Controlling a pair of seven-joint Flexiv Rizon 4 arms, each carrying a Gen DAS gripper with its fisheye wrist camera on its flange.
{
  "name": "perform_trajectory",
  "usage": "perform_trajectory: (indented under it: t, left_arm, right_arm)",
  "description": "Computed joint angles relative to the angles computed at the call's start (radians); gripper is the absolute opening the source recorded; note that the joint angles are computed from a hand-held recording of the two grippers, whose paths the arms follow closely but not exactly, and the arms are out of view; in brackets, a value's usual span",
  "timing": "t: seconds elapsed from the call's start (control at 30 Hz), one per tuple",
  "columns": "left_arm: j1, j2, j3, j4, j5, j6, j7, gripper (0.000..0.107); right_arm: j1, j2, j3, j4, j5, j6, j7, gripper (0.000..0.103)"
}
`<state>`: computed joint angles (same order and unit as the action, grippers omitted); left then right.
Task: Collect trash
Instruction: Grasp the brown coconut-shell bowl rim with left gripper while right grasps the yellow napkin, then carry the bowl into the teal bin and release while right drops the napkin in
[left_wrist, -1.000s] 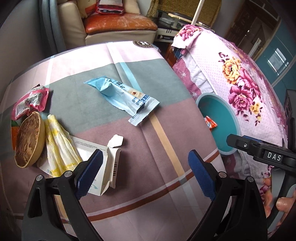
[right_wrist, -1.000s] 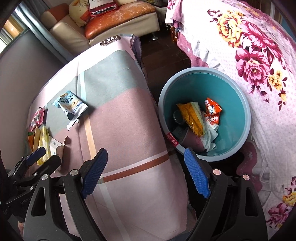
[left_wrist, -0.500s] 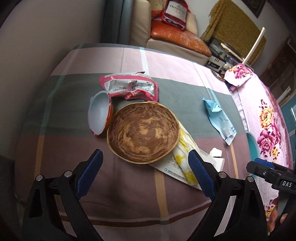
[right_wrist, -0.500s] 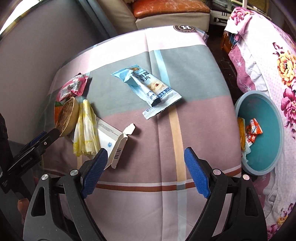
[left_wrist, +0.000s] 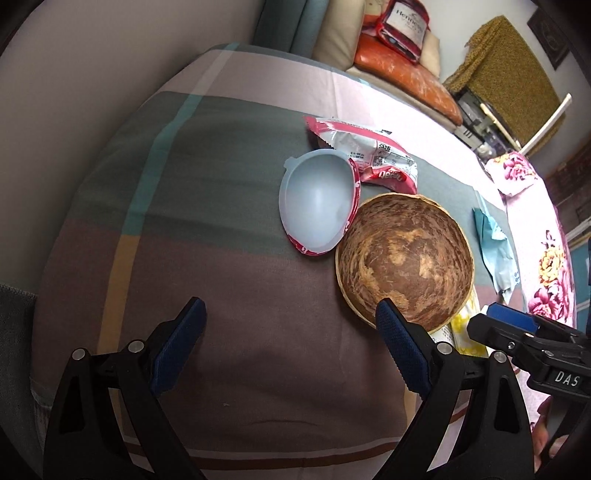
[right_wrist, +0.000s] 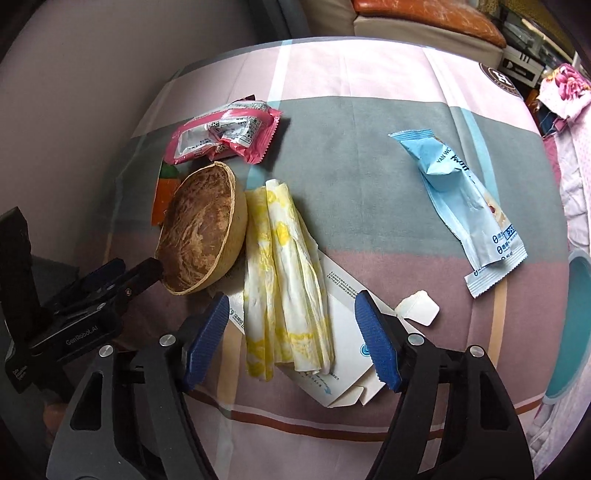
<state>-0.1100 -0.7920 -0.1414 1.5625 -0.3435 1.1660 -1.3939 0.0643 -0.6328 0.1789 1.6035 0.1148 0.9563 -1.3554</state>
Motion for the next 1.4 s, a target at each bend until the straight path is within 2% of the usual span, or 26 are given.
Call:
perform_trajectory:
  t: [0.17, 0.23, 0.3, 0.4, 0.57, 0.6, 0.67, 0.7, 0.73, 0.83, 0.97, 1.1, 1.23, 1.33, 1.4]
  left_arm:
    - [0.003, -0.013, 0.0, -0.02, -0.001, -0.009, 0.006, 0.093]
    - [-0.007, -0.02, 0.011, -0.035, 0.009, -0.013, -0.001, 0.094]
    - [-0.017, -0.028, 0.017, -0.049, 0.018, -0.013, -0.007, 0.094]
    - [-0.028, -0.045, 0.014, -0.078, 0.03, -0.02, -0.004, 0.095]
    - [-0.056, -0.073, 0.006, -0.123, 0.049, -0.022, 0.016, 0.094]
    - [-0.061, -0.077, 0.004, -0.125, 0.05, -0.012, 0.015, 0.089]
    - [-0.089, -0.079, 0.031, -0.134, 0.069, -0.001, -0.007, 0.074]
    - [-0.095, -0.078, 0.034, -0.132, 0.073, 0.006, -0.016, 0.061]
    - [-0.093, -0.077, 0.026, -0.13, 0.07, 0.009, -0.019, 0.041]
    - [-0.106, -0.076, 0.033, -0.131, 0.075, 0.011, -0.045, 0.025]
    - [-0.125, -0.049, 0.042, -0.087, 0.108, 0.083, -0.055, 0.018]
    - [-0.117, -0.016, 0.004, -0.048, 0.122, 0.125, -0.004, 0.016]
    - [-0.071, 0.009, -0.097, -0.011, 0.089, 0.104, 0.117, 0.016]
    - [-0.096, 0.019, -0.09, 0.002, 0.081, 0.091, 0.151, 0.016]
    - [-0.089, 0.015, -0.114, -0.002, 0.054, 0.04, 0.184, 0.016]
  right_arm:
    - [0.029, -0.036, -0.018, -0.026, -0.041, 0.01, 0.006, 0.058]
    - [0.035, -0.044, -0.024, -0.025, -0.056, 0.018, 0.008, 0.048]
    - [0.034, -0.044, -0.025, -0.014, -0.065, 0.032, 0.006, 0.02]
    - [0.022, -0.024, -0.026, 0.017, -0.062, 0.064, 0.014, 0.011]
    - [-0.014, 0.008, -0.019, 0.063, -0.041, 0.089, 0.024, 0.01]
    - [-0.025, 0.016, -0.015, 0.072, -0.033, 0.089, 0.02, 0.01]
    - [-0.039, 0.031, -0.012, 0.091, -0.02, 0.092, 0.018, 0.01]
    - [-0.046, 0.037, -0.01, 0.1, -0.012, 0.094, 0.015, 0.01]
    - [-0.052, 0.044, -0.008, 0.11, -0.004, 0.099, 0.014, 0.01]
    - [-0.063, 0.062, -0.009, 0.138, 0.011, 0.118, 0.012, 0.01]
    - [-0.089, 0.092, 0.002, 0.174, 0.041, 0.145, -0.008, 0.01]
    - [-0.106, 0.111, 0.009, 0.194, 0.071, 0.167, -0.023, 0.01]
    - [-0.134, 0.128, 0.021, 0.217, 0.113, 0.19, -0.049, 0.01]
    - [-0.153, 0.144, 0.024, 0.24, 0.142, 0.208, -0.061, 0.01]
    - [-0.164, 0.154, 0.026, 0.252, 0.161, 0.218, -0.067, 0.01]
